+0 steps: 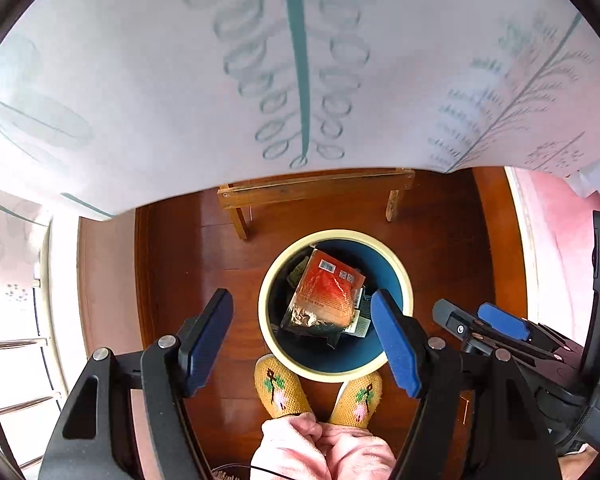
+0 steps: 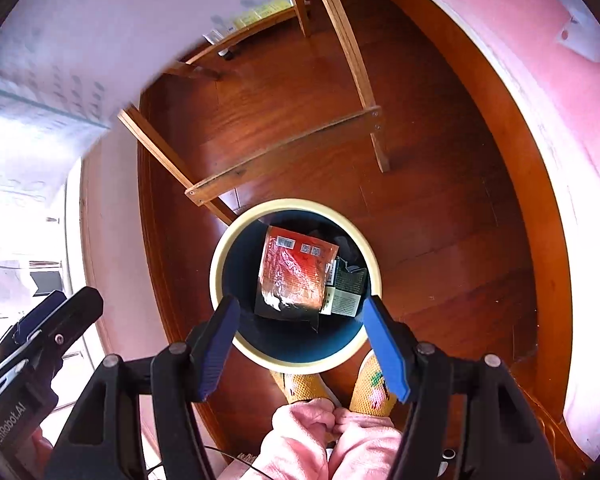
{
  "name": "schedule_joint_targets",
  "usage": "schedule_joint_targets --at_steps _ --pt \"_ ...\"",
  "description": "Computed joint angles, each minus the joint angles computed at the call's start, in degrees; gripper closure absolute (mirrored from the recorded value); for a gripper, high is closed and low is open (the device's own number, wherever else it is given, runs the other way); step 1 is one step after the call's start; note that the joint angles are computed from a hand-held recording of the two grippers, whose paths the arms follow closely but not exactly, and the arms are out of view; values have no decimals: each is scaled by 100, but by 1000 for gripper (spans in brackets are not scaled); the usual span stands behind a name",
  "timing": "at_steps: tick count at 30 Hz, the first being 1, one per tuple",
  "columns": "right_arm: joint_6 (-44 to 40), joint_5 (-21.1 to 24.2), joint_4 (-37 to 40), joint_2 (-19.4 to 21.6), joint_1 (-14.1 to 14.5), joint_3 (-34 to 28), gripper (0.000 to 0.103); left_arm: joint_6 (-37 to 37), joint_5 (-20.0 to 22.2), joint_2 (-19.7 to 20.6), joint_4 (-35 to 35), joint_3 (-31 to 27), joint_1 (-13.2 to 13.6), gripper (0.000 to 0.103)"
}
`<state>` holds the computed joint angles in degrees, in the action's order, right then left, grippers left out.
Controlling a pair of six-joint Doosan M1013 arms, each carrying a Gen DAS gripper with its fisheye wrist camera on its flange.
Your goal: Collect trash
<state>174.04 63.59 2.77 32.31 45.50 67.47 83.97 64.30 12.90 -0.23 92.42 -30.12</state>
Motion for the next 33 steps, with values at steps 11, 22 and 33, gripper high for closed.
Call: schedule_joint_targets --at_steps 11,22,33 --pt "-8 819 -448 -119 37 -885 38 -31 581 -269 -40 -740 133 33" --pt "-484 1911 -1353 -60 104 -2184 38 -219 916 -521 83 -1401 218 33" --pt "-1182 2585 -1947 231 185 -3496 33 -516 1002 -737 388 -1836 179 33"
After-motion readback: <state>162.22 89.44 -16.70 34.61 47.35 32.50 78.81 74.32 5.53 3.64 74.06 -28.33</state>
